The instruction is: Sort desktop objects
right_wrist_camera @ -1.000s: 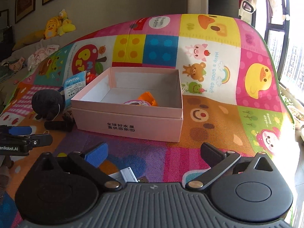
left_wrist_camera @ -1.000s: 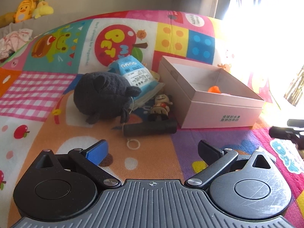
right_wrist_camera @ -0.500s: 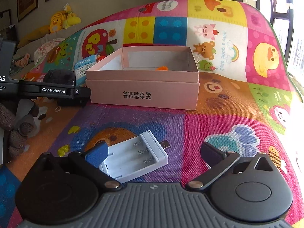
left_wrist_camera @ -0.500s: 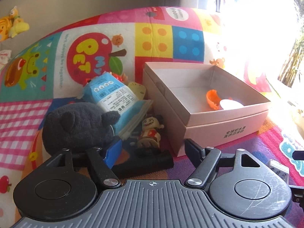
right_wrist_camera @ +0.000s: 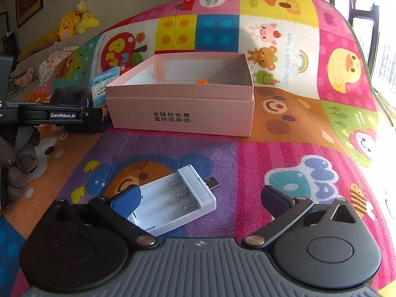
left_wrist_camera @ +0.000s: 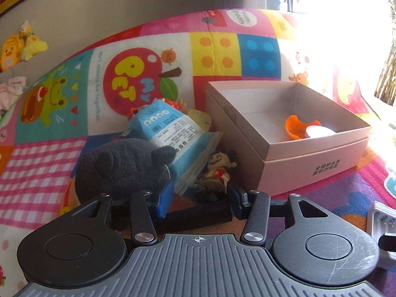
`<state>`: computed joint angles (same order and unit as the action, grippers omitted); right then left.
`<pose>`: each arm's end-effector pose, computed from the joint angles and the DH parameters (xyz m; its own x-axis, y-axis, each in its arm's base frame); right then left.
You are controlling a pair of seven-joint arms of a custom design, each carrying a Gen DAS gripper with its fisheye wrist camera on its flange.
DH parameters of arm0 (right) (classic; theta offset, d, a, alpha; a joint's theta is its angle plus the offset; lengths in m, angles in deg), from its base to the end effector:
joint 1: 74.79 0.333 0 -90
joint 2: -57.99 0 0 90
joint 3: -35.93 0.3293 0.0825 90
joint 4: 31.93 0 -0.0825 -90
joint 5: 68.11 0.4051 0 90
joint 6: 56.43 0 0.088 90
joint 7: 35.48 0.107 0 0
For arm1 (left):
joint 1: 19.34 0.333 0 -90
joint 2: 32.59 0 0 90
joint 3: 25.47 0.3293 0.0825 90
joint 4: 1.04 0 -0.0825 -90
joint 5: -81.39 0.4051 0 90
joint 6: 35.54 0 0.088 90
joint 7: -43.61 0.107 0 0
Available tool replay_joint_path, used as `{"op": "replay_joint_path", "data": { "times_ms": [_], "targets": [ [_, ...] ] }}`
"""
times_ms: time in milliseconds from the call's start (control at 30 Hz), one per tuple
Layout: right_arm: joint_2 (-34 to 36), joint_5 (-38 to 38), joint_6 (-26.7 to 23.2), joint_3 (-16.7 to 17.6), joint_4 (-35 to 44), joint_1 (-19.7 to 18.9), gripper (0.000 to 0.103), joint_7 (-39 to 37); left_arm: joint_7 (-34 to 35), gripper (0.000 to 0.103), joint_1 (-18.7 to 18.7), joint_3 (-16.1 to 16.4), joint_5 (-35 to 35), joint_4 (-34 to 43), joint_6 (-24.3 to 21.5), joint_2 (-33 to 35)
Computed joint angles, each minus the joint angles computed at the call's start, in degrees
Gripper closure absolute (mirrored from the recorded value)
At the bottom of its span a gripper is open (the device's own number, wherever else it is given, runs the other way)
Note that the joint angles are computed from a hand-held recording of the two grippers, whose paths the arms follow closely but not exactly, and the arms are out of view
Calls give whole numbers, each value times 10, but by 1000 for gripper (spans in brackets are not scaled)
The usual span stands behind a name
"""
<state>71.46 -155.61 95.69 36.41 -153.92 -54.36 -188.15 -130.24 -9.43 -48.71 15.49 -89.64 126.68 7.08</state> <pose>0.5468 0.2385 0.3073 -0.3278 -0.9434 -0.0511 -0.5975 0.2489 -0.7623 0.7561 -0.0702 0.3043 -0.6479 -0.7617 -0.0007 -0.4323 0.3685 -0.8230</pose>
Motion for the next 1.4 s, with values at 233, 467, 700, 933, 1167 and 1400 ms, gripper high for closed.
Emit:
{"op": "replay_joint_path", "data": {
  "times_ms": [233,467,700,933,1167,1400],
  "targets": [
    [4,26,7,-2,3,-3,0,-18,1,59,-23,11,28,13,-3,15],
    [4,24,12,-4,2,-3,0,-13,19,68,9,-14,25,-22,-3,-8],
    [4,24,13,-5,2,-2,0,-13,80,70,55,5,-24,-158,-127,-118],
    [3,26,17,-5,1,-3,0,-8,99,42,51,55,-37,-229,-226,-181],
    [1,18,36,-6,-3,-10,0,-3,47,20,9,104,-49,-204,-232,-170],
    [-15,-56,86,-14,-17,-23,0,84,12,9,-3,106,-23,-189,-285,-153]
  ]
}}
